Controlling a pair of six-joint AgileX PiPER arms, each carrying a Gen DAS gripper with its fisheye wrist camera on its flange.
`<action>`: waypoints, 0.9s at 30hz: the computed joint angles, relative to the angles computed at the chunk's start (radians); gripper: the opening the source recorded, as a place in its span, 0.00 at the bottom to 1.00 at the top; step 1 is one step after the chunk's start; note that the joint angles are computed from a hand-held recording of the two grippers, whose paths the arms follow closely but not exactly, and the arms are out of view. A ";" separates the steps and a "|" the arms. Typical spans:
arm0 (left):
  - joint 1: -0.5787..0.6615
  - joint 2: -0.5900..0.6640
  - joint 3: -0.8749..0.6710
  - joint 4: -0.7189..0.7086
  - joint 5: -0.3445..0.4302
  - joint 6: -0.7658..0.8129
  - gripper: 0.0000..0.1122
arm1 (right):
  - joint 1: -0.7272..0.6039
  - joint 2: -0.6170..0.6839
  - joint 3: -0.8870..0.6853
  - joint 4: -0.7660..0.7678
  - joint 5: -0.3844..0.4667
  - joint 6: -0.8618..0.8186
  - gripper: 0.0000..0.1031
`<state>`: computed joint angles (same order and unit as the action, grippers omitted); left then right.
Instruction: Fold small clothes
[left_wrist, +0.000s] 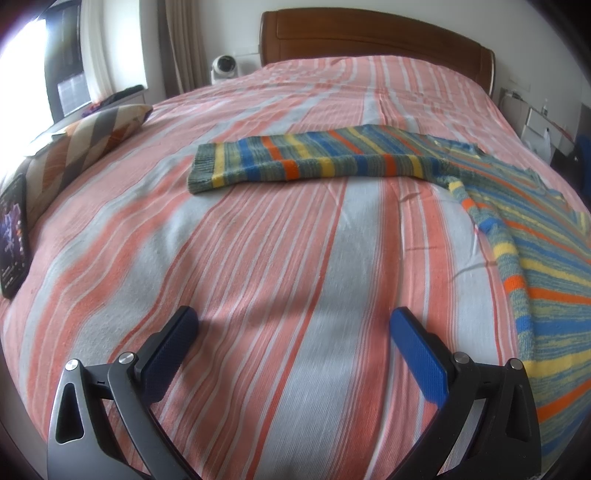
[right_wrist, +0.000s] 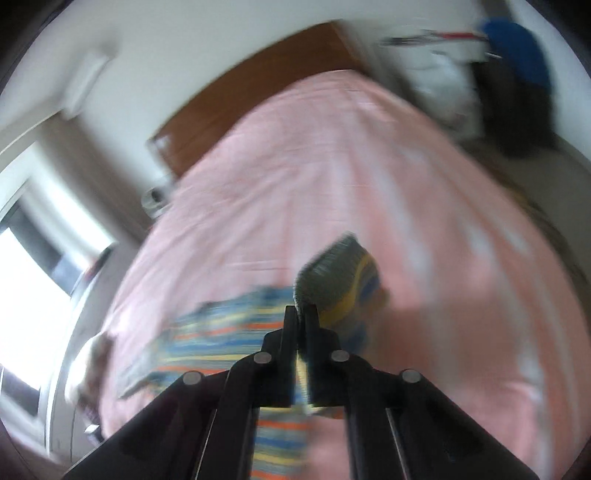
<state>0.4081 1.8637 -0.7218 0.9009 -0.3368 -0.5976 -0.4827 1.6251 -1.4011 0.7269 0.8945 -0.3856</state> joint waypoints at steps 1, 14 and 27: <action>-0.003 -0.002 0.003 -0.008 0.000 0.006 0.91 | 0.064 0.015 -0.025 -0.009 -0.012 0.028 0.04; -0.003 -0.001 0.004 -0.019 0.000 0.017 0.91 | 0.424 0.272 -0.063 0.297 -0.145 -0.039 0.47; -0.005 -0.001 0.004 -0.045 0.001 0.041 0.91 | 0.099 -0.199 0.723 0.021 -0.450 -0.325 0.54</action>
